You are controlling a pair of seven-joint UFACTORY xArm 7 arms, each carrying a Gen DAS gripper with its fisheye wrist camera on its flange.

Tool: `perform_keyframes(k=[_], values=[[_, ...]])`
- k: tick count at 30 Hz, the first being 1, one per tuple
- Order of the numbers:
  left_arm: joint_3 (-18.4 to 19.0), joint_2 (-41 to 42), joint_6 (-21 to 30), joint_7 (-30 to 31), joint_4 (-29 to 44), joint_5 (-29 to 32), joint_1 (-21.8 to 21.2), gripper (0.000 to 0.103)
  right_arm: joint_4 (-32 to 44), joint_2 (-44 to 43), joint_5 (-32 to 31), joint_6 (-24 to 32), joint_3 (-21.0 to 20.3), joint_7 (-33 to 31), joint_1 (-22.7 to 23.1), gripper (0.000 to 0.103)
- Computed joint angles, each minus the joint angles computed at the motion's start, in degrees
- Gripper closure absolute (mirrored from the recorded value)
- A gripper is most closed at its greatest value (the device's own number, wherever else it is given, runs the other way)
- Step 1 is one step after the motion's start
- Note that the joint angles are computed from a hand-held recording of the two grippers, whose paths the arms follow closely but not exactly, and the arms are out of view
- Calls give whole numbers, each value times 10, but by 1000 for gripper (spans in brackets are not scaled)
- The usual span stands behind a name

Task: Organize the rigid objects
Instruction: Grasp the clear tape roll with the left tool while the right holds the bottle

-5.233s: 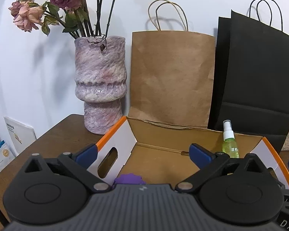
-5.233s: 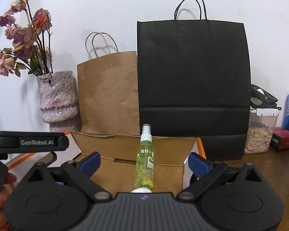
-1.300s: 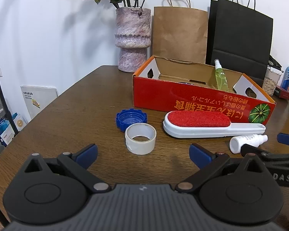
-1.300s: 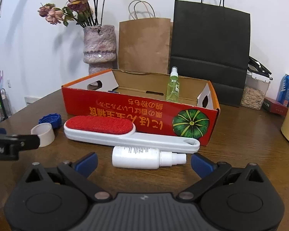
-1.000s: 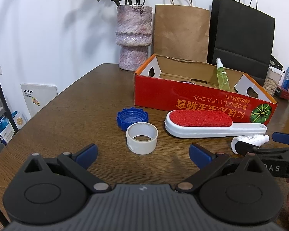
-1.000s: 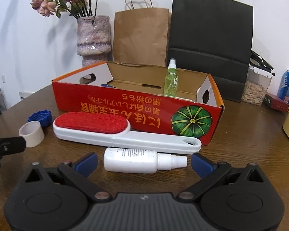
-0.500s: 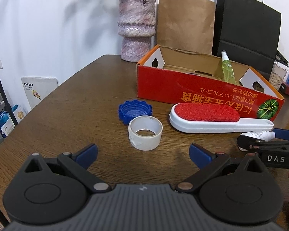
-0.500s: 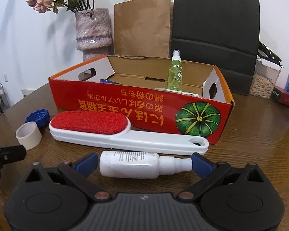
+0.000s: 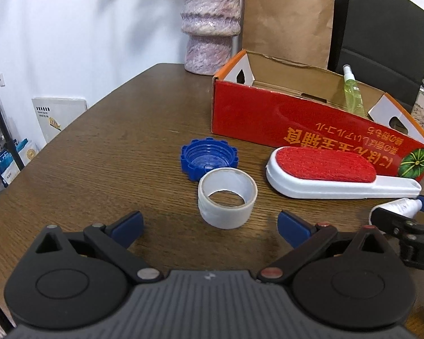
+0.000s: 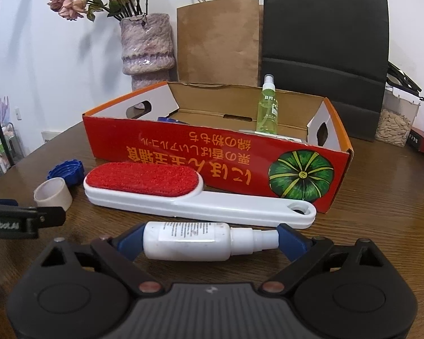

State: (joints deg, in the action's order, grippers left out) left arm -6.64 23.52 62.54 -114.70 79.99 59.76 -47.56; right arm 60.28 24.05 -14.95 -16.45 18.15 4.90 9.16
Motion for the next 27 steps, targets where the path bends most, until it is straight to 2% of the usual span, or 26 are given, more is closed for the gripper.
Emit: perform_keyframes(k=[5, 10, 27], values=[[4, 6, -6, 8, 6, 1, 4, 0, -1, -2, 4, -2, -5, 3, 4, 6], [8, 27, 14, 43, 32, -8, 1, 0, 0, -2, 12, 1, -12, 5, 11, 6], [19, 30, 14, 32, 32, -2, -2, 0, 0, -2, 17, 2, -13, 4, 12, 6]])
